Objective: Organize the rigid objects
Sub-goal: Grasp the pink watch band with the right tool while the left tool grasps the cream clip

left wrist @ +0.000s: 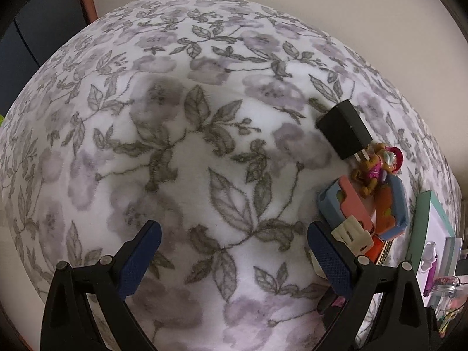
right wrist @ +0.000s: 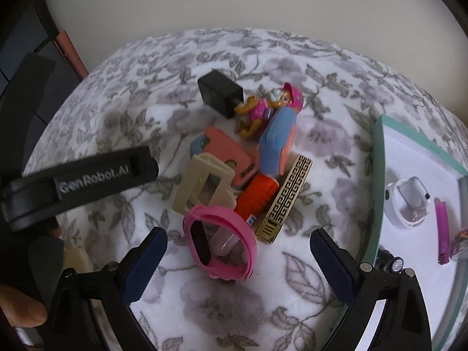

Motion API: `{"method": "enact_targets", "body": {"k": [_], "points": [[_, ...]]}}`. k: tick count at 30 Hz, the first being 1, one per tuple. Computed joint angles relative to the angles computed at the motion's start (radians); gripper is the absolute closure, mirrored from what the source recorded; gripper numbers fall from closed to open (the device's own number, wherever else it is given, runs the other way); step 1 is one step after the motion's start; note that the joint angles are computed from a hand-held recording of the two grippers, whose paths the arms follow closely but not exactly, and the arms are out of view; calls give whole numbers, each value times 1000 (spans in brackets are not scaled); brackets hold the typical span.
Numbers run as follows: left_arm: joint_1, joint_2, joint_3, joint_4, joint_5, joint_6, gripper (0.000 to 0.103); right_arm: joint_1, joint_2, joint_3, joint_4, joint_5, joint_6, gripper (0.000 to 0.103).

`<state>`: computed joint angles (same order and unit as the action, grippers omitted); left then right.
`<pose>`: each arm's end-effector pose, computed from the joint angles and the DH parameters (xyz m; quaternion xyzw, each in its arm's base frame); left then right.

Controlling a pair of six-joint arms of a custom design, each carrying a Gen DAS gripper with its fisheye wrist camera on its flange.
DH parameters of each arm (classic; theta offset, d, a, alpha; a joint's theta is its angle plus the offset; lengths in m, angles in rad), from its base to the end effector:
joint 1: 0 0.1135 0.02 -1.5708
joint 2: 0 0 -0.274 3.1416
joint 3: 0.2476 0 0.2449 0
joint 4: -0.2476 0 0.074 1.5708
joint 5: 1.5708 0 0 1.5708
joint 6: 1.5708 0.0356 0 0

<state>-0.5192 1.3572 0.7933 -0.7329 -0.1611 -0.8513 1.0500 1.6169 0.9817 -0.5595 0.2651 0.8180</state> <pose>0.1975 -0.1063 0.2000 -0.1740 0.9720 -0.0244 0.1558 0.1569 0.2549 0.1939 -0.0882 0.9701 0.0718 0.2146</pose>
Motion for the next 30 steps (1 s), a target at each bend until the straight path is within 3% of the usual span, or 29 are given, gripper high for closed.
{"method": "enact_targets", "body": {"k": [11, 15, 20, 30], "points": [[-54, 27, 36, 30, 22, 33, 6, -8, -1, -31, 15, -27, 16, 17], [-75, 44, 52, 37, 27, 48, 19, -27, -36, -70, 53, -65, 24, 23], [-84, 34, 62, 29, 34, 53, 19, -47, -82, -112, 93, -109, 28, 40], [-97, 36, 73, 20, 26, 53, 19, -81, -137, -160, 132, -176, 38, 50]]}}
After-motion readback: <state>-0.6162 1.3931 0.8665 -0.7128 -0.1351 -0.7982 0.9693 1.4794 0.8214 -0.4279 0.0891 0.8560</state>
